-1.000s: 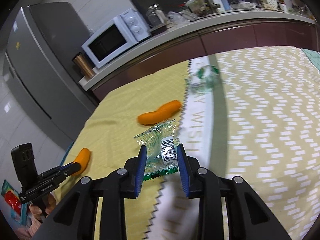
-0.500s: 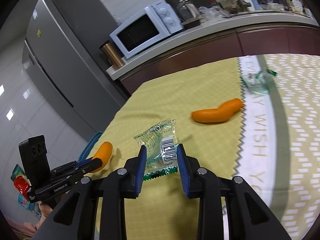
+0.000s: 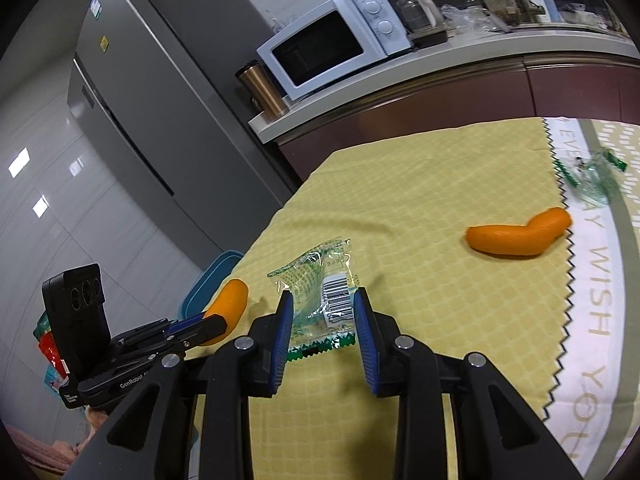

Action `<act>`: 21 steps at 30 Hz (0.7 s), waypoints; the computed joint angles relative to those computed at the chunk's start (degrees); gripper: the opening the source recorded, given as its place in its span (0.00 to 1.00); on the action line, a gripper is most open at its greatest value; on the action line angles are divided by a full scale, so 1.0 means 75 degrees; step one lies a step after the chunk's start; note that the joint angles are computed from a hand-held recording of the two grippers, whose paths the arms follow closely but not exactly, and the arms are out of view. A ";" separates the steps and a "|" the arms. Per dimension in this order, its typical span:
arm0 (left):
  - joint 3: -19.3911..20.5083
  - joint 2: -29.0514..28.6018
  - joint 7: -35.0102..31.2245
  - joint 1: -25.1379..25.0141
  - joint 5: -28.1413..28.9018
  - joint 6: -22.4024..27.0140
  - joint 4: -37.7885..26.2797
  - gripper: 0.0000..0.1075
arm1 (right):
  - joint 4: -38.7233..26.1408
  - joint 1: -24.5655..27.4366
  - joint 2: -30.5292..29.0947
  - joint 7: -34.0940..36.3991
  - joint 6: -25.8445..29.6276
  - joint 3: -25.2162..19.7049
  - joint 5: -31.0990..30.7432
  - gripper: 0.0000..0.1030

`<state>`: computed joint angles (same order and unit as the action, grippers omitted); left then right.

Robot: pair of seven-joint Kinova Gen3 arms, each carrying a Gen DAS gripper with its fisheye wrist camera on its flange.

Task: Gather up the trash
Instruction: 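Lift the peel and wrapper and carry both tools toward the blue bin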

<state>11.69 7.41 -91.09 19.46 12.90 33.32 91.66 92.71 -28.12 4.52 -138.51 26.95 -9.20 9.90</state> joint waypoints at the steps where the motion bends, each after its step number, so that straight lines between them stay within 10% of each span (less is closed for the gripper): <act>1: -0.0016 -0.0031 0.0000 -0.0018 0.0007 -0.0005 0.0025 0.18 | -0.0028 0.0005 0.0030 0.0059 -0.0011 -0.0015 -0.0043 0.28; 21: -0.0190 -0.0423 0.0199 -0.0275 -0.0085 -0.0151 0.0391 0.18 | -0.0912 -0.0099 0.0751 0.1597 0.0010 -0.0058 -0.1201 0.28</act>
<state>10.27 4.23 -89.60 17.40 12.26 32.18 94.59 85.87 -28.86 10.15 -126.53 27.02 -9.64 0.89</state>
